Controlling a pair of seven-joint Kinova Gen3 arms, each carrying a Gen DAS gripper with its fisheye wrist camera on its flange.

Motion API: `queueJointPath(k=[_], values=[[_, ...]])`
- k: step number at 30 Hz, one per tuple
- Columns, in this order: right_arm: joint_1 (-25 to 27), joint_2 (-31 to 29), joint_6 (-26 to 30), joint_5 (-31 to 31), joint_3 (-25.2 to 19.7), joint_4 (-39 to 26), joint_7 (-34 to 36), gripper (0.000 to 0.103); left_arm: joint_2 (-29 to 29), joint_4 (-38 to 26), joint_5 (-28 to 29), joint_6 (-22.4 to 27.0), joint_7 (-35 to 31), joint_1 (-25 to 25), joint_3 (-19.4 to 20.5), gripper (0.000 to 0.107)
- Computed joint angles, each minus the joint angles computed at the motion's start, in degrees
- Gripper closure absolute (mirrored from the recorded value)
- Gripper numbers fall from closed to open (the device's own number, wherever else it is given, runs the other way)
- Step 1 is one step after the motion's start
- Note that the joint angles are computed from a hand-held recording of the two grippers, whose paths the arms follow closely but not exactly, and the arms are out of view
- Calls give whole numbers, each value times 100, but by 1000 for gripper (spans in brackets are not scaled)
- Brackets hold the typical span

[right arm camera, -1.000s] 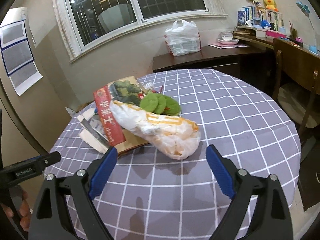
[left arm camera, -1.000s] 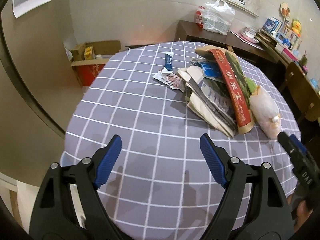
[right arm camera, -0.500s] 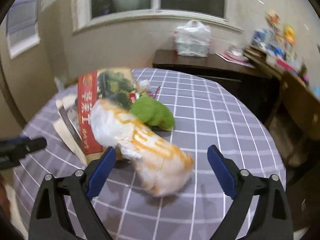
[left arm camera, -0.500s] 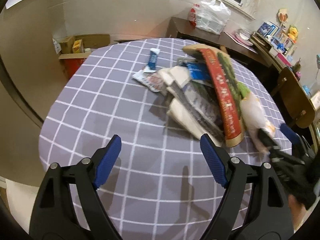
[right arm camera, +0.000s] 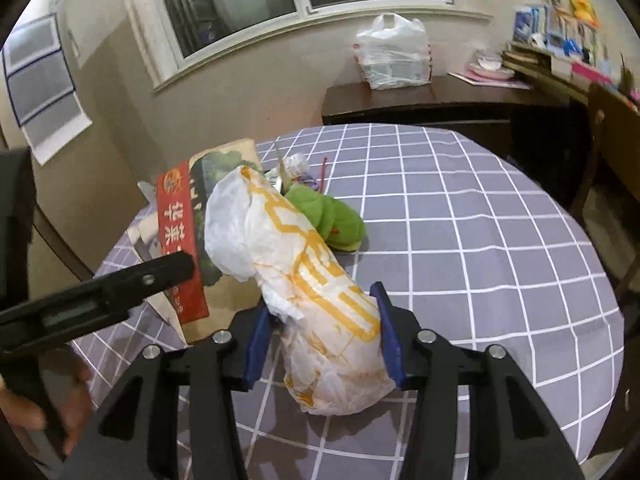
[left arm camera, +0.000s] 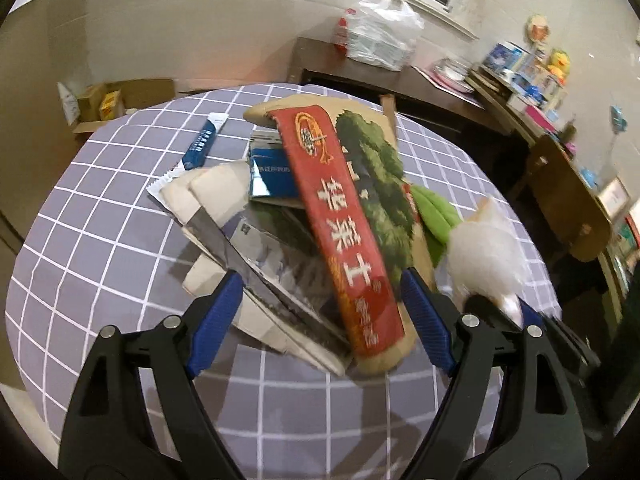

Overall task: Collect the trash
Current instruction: 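Grasp the red vegetable box with the left gripper while right grasps white plastic bag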

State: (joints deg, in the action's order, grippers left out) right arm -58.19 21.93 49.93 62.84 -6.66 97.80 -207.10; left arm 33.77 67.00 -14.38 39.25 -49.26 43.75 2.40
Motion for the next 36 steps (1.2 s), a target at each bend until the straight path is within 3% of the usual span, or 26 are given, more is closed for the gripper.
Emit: queueJointPath(k=[5,8,12,15,19,20,21,23,24,27,31,36], values=[[45,-86,-178,135,-17,151,-250,56,1,17,-506,-13,714,468,-424,41],[78,-86,-233,155,-31,151,-221,56,-60,128,-1108,-60,1276,948,-808,40],[63,-125,-297,315,-14,259,-456,56,6,9,-1199,13,1327,853,-592,40],[88,-149,-342,400,-46,320,-592,56,282,-438,-913,417,832,483,-116,35],[133,-160,-384,459,-86,351,-610,56,295,-399,-822,257,786,522,-219,36],[134,-157,-386,470,-95,348,-606,56,281,-348,-819,174,718,512,-210,43],[122,-145,-360,462,-107,327,-599,56,254,-282,-780,78,643,478,-174,63],[102,-131,-337,465,-118,303,-593,56,211,-199,-638,-76,469,397,-79,68],[100,-127,-348,472,-117,306,-610,56,156,-96,-667,-160,480,447,-152,77],[53,-105,-296,491,-120,276,-621,56,-96,369,-658,-732,564,472,-238,88],[-96,-51,-50,519,-139,185,-683,56,-465,957,-611,-1434,607,453,-332,95],[-314,-1,217,566,-174,4,-691,56,-764,1258,-1445,-1452,1339,1265,-1161,98]])
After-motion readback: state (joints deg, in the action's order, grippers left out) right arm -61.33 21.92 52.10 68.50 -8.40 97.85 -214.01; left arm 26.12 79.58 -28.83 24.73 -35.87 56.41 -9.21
